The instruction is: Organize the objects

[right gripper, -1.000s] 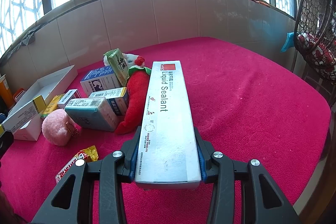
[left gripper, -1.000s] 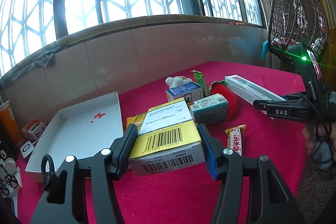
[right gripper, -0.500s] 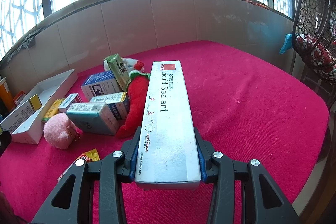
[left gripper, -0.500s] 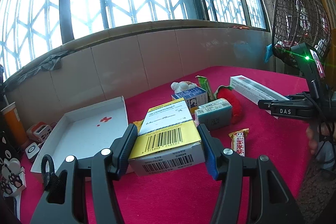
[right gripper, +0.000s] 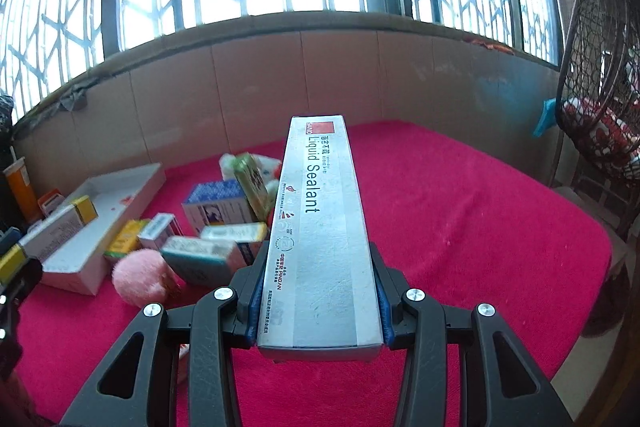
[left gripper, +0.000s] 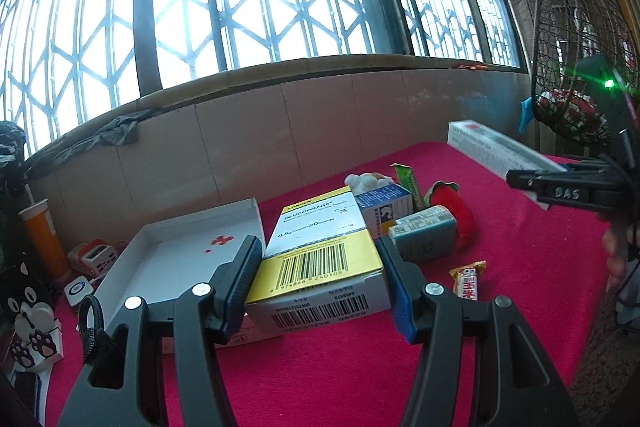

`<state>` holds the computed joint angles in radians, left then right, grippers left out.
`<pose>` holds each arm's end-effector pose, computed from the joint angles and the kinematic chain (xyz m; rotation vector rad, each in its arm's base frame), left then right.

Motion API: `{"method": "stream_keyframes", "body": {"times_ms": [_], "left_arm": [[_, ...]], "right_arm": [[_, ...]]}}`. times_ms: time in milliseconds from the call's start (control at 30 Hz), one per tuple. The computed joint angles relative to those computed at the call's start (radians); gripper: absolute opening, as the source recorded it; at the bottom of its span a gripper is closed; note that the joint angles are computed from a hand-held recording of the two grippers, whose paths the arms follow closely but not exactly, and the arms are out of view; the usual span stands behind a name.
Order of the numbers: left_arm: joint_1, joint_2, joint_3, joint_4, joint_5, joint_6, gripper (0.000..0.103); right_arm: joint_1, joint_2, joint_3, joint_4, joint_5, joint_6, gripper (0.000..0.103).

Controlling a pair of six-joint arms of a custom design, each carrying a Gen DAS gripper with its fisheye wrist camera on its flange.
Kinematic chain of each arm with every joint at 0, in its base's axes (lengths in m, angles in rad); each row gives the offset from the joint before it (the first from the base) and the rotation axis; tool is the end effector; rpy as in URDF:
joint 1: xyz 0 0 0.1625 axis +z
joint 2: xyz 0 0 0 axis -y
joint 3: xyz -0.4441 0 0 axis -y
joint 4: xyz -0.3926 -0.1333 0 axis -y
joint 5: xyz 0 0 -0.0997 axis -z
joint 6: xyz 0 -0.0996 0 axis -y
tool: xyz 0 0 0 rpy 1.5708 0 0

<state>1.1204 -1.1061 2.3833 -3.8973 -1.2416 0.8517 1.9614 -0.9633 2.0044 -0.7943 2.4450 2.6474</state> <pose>-0.0443 -0.4718 0.2232 1.2391 1.9975 -1.2496 0.2390 -0.4309 0.0761 0.1822 -1.9499 1.3876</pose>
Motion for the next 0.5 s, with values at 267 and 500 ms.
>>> {"method": "stream_keyframes", "body": {"times_ms": [267, 500], "left_arm": [[-0.019, -0.004, -0.004, -0.025, 0.064, -0.029, 0.058], [-0.015, -0.028, -0.006, -0.014, 0.06, -0.059, 0.058]], "right_arm": [[0.032, 0.002, -0.002, -0.012, -0.016, -0.031, 0.046], [0.057, 0.011, -0.019, 0.002, -0.024, -0.05, 0.046]]}}
